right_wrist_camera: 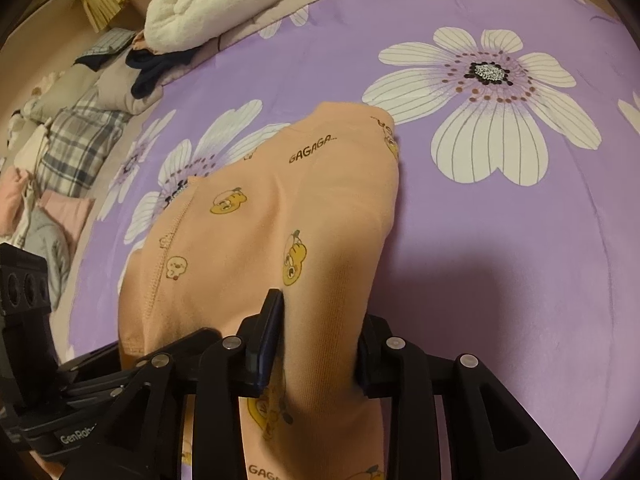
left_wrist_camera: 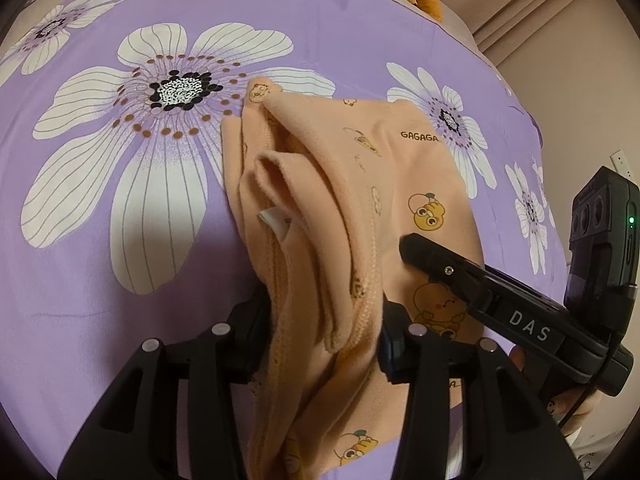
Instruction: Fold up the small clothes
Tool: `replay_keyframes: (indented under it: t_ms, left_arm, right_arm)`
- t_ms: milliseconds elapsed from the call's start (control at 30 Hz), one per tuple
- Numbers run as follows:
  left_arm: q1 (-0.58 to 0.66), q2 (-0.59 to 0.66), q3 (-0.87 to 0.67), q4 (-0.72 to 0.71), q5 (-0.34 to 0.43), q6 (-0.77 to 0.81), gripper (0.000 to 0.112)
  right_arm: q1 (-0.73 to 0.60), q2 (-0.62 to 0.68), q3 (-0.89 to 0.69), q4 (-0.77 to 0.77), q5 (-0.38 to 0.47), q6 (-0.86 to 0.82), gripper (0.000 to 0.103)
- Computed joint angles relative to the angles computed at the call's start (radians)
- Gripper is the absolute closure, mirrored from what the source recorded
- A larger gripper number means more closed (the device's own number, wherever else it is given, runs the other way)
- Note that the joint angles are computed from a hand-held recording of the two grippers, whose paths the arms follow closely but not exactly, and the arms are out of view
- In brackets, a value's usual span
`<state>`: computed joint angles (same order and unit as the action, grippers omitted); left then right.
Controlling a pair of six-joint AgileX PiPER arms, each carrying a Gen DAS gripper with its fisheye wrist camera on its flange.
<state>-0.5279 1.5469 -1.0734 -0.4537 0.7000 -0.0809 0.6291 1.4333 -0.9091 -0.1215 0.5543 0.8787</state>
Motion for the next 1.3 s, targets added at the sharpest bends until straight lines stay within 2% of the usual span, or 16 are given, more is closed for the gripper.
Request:
replay_keyframes:
  t_ms: [200, 333, 433, 567, 667, 733, 800, 867, 967, 1100, 1300]
  left_arm:
    - [-0.002, -0.031, 0.039, 0.000, -0.032, -0.020, 0.058]
    - [-0.005, -0.039, 0.041, 0.026, -0.022, -0.050, 0.049]
    - [-0.008, -0.045, 0.043, 0.061, -0.022, -0.079, 0.043]
    - [0.003, -0.065, 0.062, 0.049, -0.019, -0.074, 0.040]
    - [-0.006, -0.095, 0.076, 0.092, -0.025, -0.101, 0.037]
    - [-0.015, -0.122, 0.089, 0.125, -0.042, -0.110, 0.037]
    - [-0.025, -0.153, 0.101, 0.169, -0.053, -0.145, 0.033]
    - [-0.031, -0.172, 0.105, 0.183, -0.058, -0.157, 0.027]
    - [-0.037, -0.203, 0.104, 0.198, -0.057, -0.176, 0.022]
    - [-0.062, -0.248, 0.086, 0.256, -0.039, -0.235, 0.013]
    - [-0.128, -0.345, 0.052, 0.384, -0.010, -0.330, 0.010]
  right_arm:
    - [0.011, -0.012, 0.009, -0.046, 0.013, 0.048, 0.060]
    - [0.001, -0.032, 0.035, -0.028, 0.002, 0.053, 0.055]
    - [0.014, -0.034, 0.025, -0.063, 0.038, 0.093, 0.051]
    - [0.040, -0.031, 0.009, -0.122, 0.082, 0.159, 0.046]
    - [0.050, -0.040, 0.009, -0.142, 0.092, 0.184, 0.046]
    - [0.061, -0.052, 0.012, -0.170, 0.102, 0.210, 0.042]
    - [0.086, -0.059, 0.011, -0.231, 0.131, 0.262, 0.037]
    - [0.103, -0.072, 0.016, -0.272, 0.147, 0.295, 0.036]
    - [0.106, -0.090, 0.021, -0.275, 0.147, 0.300, 0.033]
    - [0.136, -0.113, 0.017, -0.325, 0.173, 0.355, 0.022]
    - [0.233, -0.190, -0.010, -0.424, 0.253, 0.463, 0.008]
